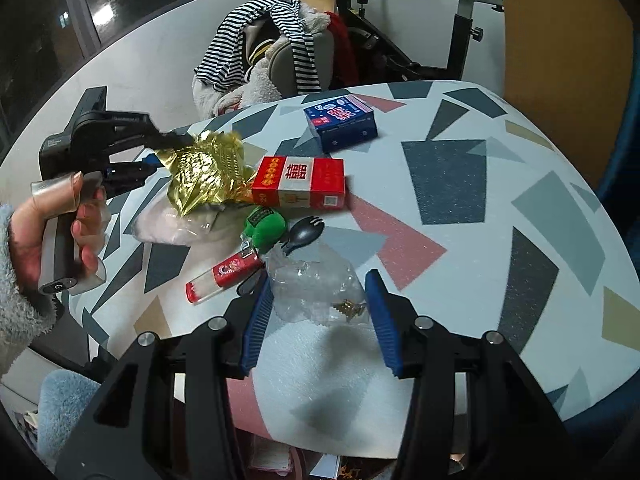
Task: Collect trash
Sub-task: 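Carry the gold foil bag over the brown bin and open the left tool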
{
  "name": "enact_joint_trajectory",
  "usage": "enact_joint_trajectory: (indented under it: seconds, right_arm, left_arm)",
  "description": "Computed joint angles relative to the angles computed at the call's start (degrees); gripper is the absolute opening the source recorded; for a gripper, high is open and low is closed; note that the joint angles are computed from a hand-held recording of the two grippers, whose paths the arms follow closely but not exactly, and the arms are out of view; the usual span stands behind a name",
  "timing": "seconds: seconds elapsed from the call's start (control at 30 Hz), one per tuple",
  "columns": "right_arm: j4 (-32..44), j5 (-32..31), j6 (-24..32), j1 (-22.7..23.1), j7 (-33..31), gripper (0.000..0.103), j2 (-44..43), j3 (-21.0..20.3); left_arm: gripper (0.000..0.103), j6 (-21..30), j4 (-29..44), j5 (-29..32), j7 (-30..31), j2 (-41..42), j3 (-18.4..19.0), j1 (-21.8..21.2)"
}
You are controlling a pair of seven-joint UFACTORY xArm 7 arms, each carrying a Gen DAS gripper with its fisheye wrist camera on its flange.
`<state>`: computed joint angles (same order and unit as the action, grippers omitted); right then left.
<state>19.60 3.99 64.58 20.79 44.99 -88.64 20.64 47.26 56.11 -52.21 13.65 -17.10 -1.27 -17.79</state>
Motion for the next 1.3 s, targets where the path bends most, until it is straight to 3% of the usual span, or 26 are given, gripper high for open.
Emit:
enact_joint_trajectory:
  seconds: [0.3,0.4,0.53,0.7,0.87,1.07,1.3]
  right_arm:
    - [2.9,-0.5,-1.2,-0.4,-0.7,0.048,1.3,0.7]
    - [5.1,-0.6,-2.0,-0.2,-1.7,0.048,3.4,1.6]
    - [7.6,-0.9,-2.2,-0.1,-2.5,0.048,5.7,2.7]
    - [9.9,-0.5,-1.8,0.4,-2.0,0.048,7.5,4.3]
    - [11.5,0.4,-0.5,1.5,-0.6,0.048,8.7,6.3]
    - [12.8,1.1,1.1,3.2,0.8,0.048,10.0,7.9]
    - [12.7,1.4,1.2,4.6,2.6,0.048,10.8,8.8]
  left_arm:
    - [0.012,0.0,2.9,4.4,9.2,-8.0,0.8,-2.1]
    - [0.012,3.3,2.2,5.4,15.8,-13.3,2.8,-4.6]
    - [0.012,6.8,-2.5,6.8,19.7,-22.3,4.9,-5.7]
    - [0.012,11.0,-11.0,10.2,19.9,-35.6,7.3,-4.9]
    - [0.012,18.3,-19.1,12.4,20.5,-49.4,11.8,-5.2]
    - [0.012,29.3,-25.5,16.7,20.9,-59.0,16.4,-1.7]
    - [0.012,34.8,-30.3,19.9,22.4,-62.5,16.9,3.7]
